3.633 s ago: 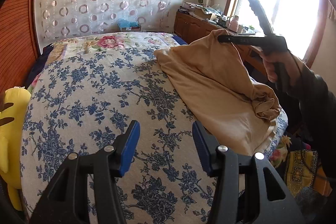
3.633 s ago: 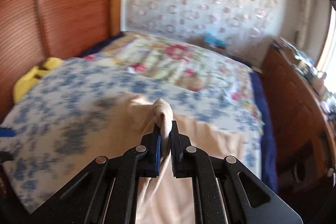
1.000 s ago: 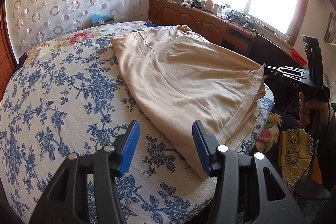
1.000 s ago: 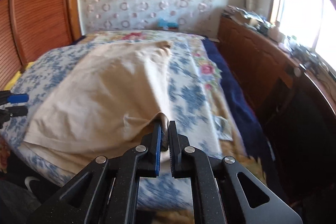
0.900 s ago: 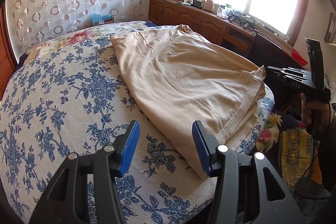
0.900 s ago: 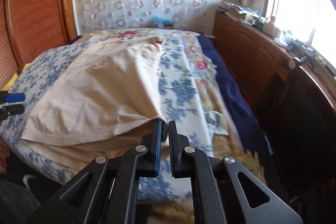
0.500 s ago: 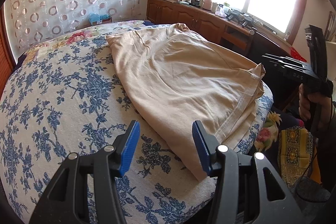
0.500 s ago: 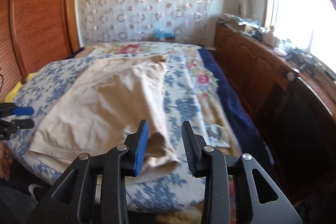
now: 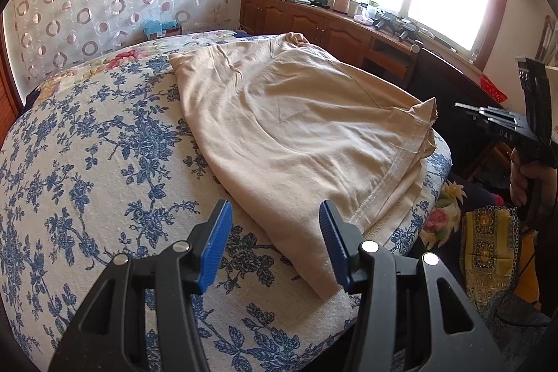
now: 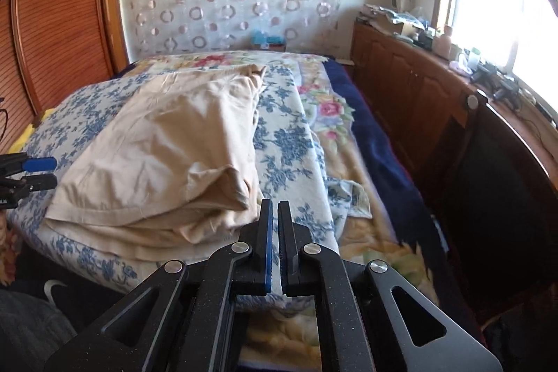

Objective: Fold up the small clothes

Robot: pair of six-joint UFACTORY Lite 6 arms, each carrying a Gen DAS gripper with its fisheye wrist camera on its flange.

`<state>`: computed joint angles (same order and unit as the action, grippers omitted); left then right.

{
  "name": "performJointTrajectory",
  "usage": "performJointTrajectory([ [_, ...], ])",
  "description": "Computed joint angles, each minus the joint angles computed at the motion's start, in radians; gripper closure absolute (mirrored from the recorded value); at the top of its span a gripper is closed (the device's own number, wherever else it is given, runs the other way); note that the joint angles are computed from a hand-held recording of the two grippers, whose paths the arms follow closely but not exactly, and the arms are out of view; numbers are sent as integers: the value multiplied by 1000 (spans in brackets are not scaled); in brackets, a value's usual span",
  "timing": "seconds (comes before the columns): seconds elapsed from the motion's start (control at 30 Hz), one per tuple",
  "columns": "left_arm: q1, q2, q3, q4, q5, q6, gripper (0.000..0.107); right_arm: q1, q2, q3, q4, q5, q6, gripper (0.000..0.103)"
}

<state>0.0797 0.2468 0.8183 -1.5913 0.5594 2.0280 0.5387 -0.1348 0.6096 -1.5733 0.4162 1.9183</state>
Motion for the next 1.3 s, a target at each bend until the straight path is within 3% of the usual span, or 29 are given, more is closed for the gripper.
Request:
performJointTrajectory([
  [0.1, -6, -4, -2, 4, -6, -1, 56, 10, 16, 27, -80, -2, 69, 102],
  [0.23, -7, -5, -4, 3, -6, -1, 56, 1, 98, 100, -165, -37, 135, 83],
  [0.33, -10, -2, -3, 4, -8, -3, 56, -23, 159, 144, -232, -81, 210, 82],
  [0.4, -11, -2, -3, 6, -9, -4, 56, -33, 181, 153, -275, -112, 254, 82],
  [0.43, -10, -2, -4, 5, -9, -3, 56, -33, 182, 149, -295, -122, 271, 99],
  [0.47, -9, -3, -5, 4, -8, -2, 56, -28, 174, 139, -303, -121, 272, 103],
  [0.63, -11, -1, -9, -1, -6, 3, 56, 45, 49, 41, -174, 10, 173, 103],
  [0.7, -14, 0, -11, 2, -6, 2, 56, 29, 29, 31, -98, -3, 98, 103],
  [0.83, -14, 0, -15, 8, -6, 0, 56, 2, 34, 22, -109, -63, 107, 103],
  [0.9, -14, 2, -17, 10, -8, -3, 56, 12, 44, 33, -95, -42, 100, 99],
  [0.97, -11, 9, -15, 11, -9, -5, 56, 22, 57, 49, -102, -13, 114, 75],
  [1.07, -13, 17, -15, 7, -13, -5, 56, -1, 71, 63, -209, -24, 213, 53],
  [1.3, -34, 36, -17, 6, -28, -1, 56, -82, 266, 180, -441, -133, 398, 49],
])
